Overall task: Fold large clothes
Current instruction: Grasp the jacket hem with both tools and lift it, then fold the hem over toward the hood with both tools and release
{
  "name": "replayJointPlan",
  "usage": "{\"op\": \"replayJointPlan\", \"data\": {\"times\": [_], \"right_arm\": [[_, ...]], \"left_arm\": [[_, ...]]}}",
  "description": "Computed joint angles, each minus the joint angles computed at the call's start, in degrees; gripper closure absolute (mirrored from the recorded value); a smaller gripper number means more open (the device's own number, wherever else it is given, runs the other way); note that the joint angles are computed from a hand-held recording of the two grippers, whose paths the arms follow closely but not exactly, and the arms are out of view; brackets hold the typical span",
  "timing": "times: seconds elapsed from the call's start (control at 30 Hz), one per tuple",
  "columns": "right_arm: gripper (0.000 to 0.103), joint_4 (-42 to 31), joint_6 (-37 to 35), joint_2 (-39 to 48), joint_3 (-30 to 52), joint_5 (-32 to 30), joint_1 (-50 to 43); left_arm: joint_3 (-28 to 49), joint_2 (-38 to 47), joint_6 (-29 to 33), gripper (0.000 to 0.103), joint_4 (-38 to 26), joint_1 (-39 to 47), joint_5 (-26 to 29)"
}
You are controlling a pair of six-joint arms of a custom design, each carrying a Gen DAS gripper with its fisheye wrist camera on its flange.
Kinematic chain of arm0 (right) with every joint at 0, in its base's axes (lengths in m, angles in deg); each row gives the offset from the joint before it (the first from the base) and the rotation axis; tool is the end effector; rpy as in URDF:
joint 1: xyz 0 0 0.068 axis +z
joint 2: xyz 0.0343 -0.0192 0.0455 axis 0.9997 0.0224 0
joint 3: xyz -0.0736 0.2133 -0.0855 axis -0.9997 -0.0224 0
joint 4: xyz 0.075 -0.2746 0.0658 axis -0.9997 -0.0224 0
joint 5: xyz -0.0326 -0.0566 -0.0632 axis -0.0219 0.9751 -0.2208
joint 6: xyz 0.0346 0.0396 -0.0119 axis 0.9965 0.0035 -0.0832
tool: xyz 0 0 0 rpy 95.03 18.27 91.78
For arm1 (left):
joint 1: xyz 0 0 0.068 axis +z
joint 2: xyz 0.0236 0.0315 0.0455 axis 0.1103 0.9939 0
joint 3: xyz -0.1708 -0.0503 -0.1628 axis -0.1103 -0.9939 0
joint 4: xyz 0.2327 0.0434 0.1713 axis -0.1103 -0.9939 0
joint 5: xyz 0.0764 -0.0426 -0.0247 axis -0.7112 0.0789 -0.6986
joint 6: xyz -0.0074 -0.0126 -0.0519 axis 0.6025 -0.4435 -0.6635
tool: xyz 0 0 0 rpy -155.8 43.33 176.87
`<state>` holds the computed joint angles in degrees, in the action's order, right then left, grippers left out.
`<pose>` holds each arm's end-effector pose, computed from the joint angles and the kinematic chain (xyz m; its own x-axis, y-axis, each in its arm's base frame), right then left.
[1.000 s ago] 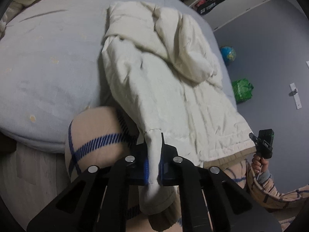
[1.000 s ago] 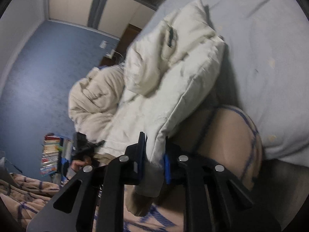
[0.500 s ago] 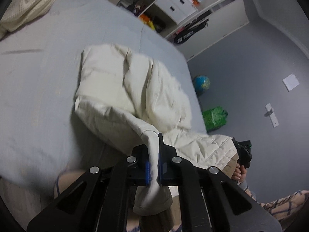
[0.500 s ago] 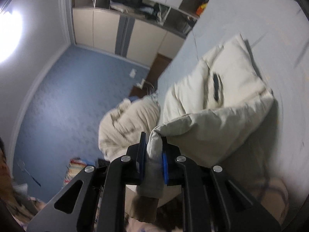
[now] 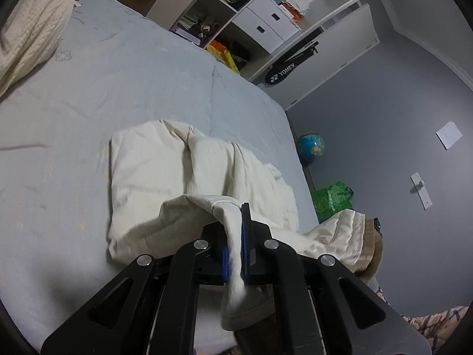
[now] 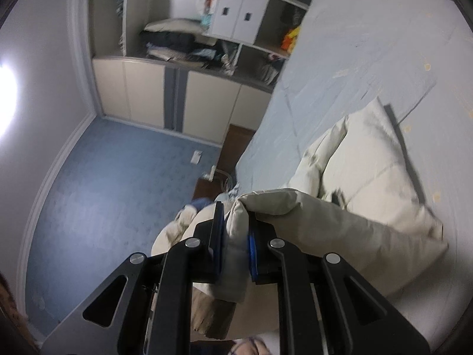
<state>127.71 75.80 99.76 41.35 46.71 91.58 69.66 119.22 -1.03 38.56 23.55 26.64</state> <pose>0.2723 0.0358 0.1249 -0.6617 0.7055 -0.2537 -0.0907 0.2605 0.9612 0.2838 0.0599 0.1935 -0.8089 -0.2934 -0.5095 0.1483 0.7367 -0.6598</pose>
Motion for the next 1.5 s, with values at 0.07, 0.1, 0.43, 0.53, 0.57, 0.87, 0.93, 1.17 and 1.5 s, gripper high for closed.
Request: {"op": "replayJointPlan", "data": {"times": [0.07,0.1,0.43,0.53,0.57,0.87,0.93,1.17,1.5], "right_arm": [[0.093,1.08,0.72,6.66,4.33,0.5,-0.56],[0.093,0.71,0.74,9.68,6.66,1.05,-0.72],[0.093,-7.64,1.12,33.84,27.84,6.33,-0.46],[0.092,-11.53,2.1,41.28,34.9,7.55,0.09],[0.092,-11.9,2.66,42.7,36.03,7.81,0.24],[0.052,-5.05,8.74,42.33,33.67,7.0,0.03],[0.043,-3.64,9.27,38.87,30.95,7.85,-0.01],[0.036,-11.98,1.86,24.04,25.2,16.13,3.75],[0.036,-36.81,-20.37,15.43,31.83,28.83,16.11]], "left_arm": [[3.41,4.91,-1.53,0.096,1.88,-0.8,-1.01],[5.73,8.25,-2.71,0.096,3.15,-1.43,-1.67],[29.74,38.33,-13.27,0.095,7.54,-6.53,-9.07],[36.25,45.75,-15.53,0.094,6.53,-7.35,-10.86],[38.24,48.04,-16.11,0.093,6.01,-7.51,-11.17],[27.78,40.53,-22.86,0.032,14.87,-5.28,-5.25],[20.68,32.6,-23.51,0.016,19.48,-4.07,-6.83],[11.83,14.73,-16.65,0.016,15.12,-7.38,-13.52],[12.6,14.64,-10.55,0.016,12.25,-29.47,-36.95]]}}
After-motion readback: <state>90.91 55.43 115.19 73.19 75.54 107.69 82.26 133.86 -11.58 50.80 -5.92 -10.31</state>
